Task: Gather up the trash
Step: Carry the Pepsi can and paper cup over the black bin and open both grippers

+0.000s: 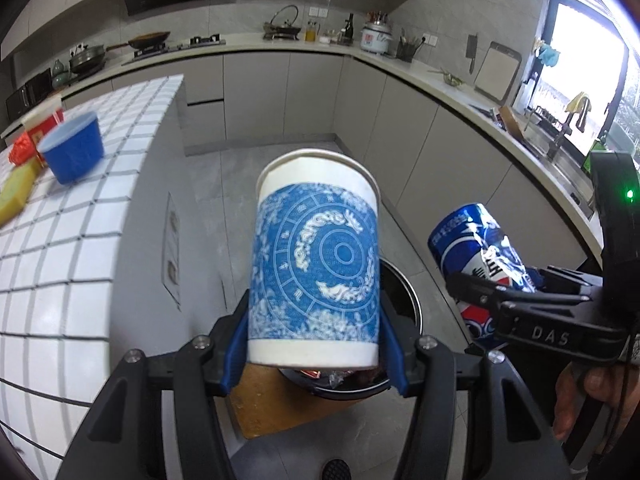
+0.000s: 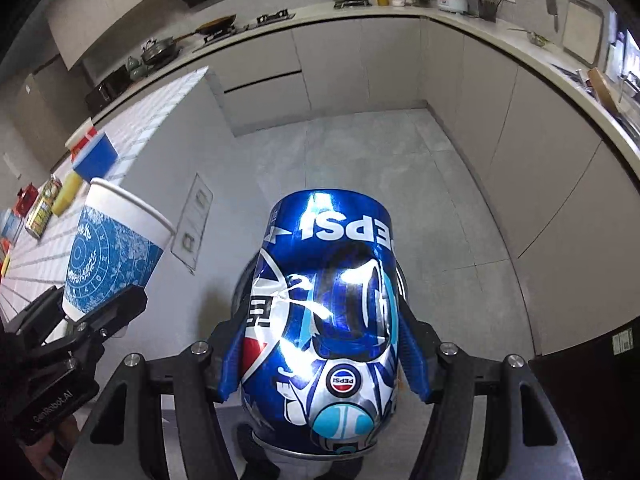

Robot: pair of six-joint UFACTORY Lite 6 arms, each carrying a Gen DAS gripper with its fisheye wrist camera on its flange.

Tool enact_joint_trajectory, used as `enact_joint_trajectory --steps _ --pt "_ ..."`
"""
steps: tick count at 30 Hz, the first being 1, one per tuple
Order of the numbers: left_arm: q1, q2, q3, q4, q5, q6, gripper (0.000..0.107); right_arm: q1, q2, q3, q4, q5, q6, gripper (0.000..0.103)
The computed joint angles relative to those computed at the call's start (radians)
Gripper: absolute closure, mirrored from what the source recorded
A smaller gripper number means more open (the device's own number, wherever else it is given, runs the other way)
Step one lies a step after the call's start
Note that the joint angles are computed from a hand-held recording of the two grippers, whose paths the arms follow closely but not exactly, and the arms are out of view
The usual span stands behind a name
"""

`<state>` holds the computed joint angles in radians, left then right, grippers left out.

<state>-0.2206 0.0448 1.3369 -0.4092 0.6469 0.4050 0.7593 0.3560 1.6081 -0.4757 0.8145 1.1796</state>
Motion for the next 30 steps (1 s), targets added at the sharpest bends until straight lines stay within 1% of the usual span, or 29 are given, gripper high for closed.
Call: enact_joint_trajectory --steps 6,12,17,24,26,27,28,29,30 --pt "-0.067 0.002 -0.079 0.06 -0.065 -0.121 0.05 -0.063 -0.001 -0.126 0.048 -0.121 -0.116 0.037" --pt "-0.108 0.047 -0.062 0.123 -0.084 -0.221 0.05 -0.114 0.03 -0.191 0.104 -0.224 -0.214 0.037" --pt "-0.104 0.099 -0.036 0.078 -0.079 -0.218 0.05 -0.126 0.092 -0.166 0.142 -0.27 -0.304 0.037" --pt "-0.13 0.193 0.001 0.093 -0.11 -0.275 0.05 -0.182 0.195 -0.12 0.241 -0.324 -0.502 0.037" --pt "-0.123 0.228 0.014 0.042 -0.106 -0.243 0.049 -0.193 0.245 -0.081 0.269 -0.329 -0.563 0.037" --pt "-0.11 0.249 0.023 -0.031 -0.09 -0.187 0.048 -0.196 0.264 -0.062 0.277 -0.33 -0.584 0.036" --pt "-0.098 0.286 0.043 -0.079 -0.061 -0.162 0.045 -0.205 0.293 -0.042 0.308 -0.346 -0.638 0.036" --pt "-0.089 0.306 0.046 -0.085 -0.06 -0.172 0.041 -0.211 0.323 -0.031 0.351 -0.381 -0.711 0.035" --pt "-0.084 0.317 0.044 -0.05 -0.067 -0.217 0.029 -0.209 0.346 -0.024 0.352 -0.395 -0.742 0.022"
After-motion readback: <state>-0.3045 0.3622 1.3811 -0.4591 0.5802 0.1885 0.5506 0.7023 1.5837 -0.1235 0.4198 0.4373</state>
